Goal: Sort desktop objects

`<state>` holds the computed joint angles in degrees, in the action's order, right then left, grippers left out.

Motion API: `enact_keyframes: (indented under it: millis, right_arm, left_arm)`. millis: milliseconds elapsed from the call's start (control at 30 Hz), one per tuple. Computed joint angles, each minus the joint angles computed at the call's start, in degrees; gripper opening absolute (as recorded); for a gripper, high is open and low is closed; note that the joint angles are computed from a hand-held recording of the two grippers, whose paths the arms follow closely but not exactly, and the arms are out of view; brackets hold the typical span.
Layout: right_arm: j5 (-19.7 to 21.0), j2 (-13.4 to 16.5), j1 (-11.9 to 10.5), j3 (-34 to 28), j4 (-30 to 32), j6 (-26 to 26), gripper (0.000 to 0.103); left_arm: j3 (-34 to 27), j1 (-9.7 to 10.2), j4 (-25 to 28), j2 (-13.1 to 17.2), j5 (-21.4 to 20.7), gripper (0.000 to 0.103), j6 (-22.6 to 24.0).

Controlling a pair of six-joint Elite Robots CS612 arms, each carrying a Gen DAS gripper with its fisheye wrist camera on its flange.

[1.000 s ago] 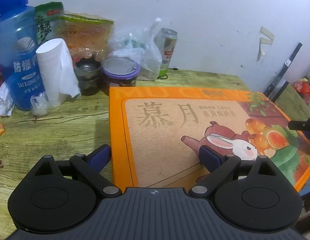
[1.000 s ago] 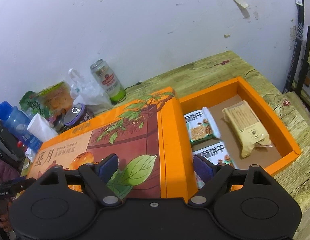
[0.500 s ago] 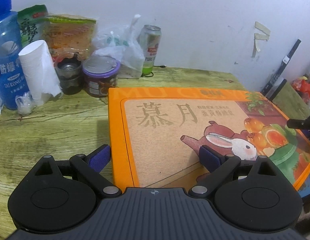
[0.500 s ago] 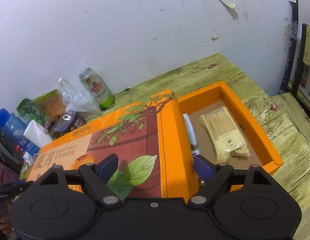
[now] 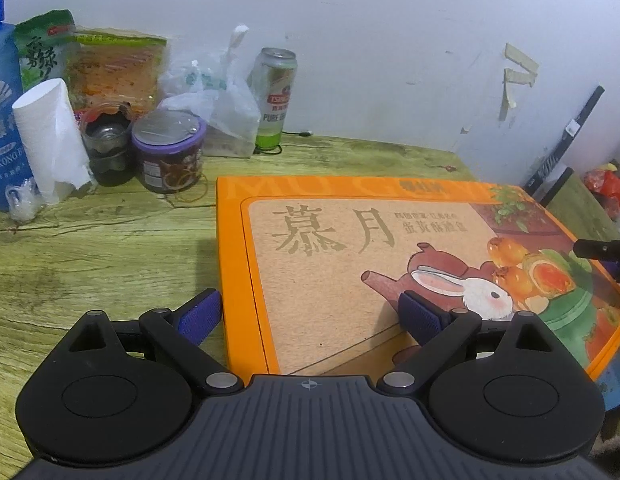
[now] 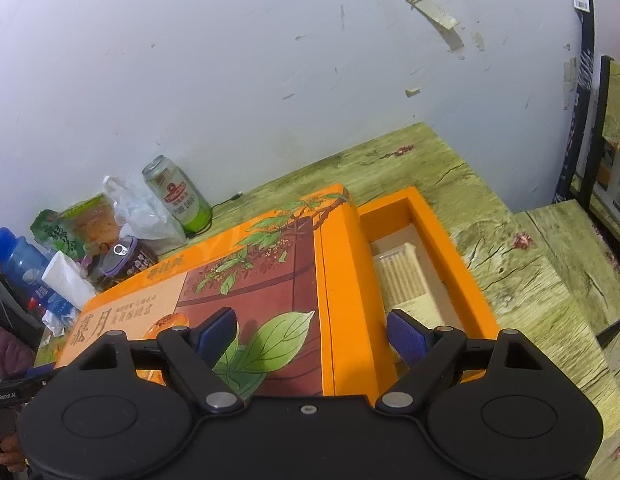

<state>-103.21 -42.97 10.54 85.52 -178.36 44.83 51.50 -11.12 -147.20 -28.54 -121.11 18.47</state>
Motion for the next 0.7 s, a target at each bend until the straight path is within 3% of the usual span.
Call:
enact_keyframes:
  millis: [467, 700]
  right_arm:
    - [4.4, -1.7, -3.6, 4.8, -3.8, -3.9, 0.082]
    - [6.8, -2.2, -5.3, 6.5, -4.4, -4.6, 0.082]
  left_arm:
    - [7.3, -2.88, -6.2, -3.1, 3.8, 0.095, -4.8]
    - [7.9, -4.05, -7.1, -3.4, 4.8, 0.095, -5.2]
